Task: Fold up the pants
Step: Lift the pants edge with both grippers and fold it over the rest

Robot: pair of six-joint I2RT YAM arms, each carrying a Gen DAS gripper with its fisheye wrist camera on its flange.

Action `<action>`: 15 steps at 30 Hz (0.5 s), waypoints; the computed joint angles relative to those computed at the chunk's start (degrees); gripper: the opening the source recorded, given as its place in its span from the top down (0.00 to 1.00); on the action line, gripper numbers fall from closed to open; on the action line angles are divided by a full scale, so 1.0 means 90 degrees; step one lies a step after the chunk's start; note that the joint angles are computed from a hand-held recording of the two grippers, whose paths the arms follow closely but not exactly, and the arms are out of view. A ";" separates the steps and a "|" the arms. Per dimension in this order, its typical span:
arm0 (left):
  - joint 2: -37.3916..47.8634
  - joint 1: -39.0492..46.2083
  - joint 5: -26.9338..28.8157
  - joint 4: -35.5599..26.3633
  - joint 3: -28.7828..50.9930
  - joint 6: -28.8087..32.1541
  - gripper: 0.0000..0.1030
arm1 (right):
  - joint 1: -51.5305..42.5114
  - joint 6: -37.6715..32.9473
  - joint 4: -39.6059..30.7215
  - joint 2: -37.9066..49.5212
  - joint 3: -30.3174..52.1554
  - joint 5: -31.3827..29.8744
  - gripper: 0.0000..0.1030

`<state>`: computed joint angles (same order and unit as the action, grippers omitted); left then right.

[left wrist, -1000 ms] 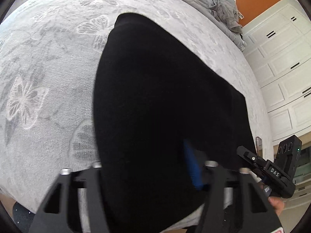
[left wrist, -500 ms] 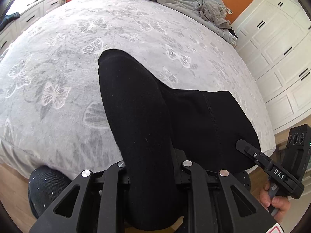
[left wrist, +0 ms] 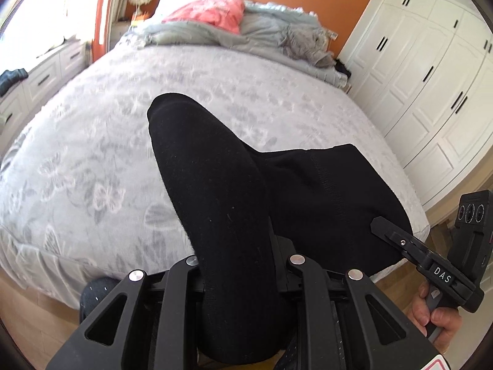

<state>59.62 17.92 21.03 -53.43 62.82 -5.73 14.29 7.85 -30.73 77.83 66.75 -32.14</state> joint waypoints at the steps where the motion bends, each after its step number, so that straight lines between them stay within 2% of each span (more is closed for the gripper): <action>1: 0.0069 -0.0050 -0.0040 0.0016 0.0203 -0.0015 0.83 | -0.0012 0.0005 0.0027 -0.0038 0.0108 -0.0016 0.67; 7: 0.0406 0.0070 0.0078 0.0196 0.1164 0.0071 0.83 | -0.0091 0.0046 0.0305 0.0114 0.0849 -0.0087 0.67; 15: 0.1458 -0.0100 -0.0194 0.0757 0.2453 0.0112 0.83 | -0.0064 0.0327 0.0976 0.1124 0.2120 0.0043 0.67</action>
<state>72.74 17.01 19.28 -46.61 84.90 -4.72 13.71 10.79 -21.94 87.95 85.83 -31.75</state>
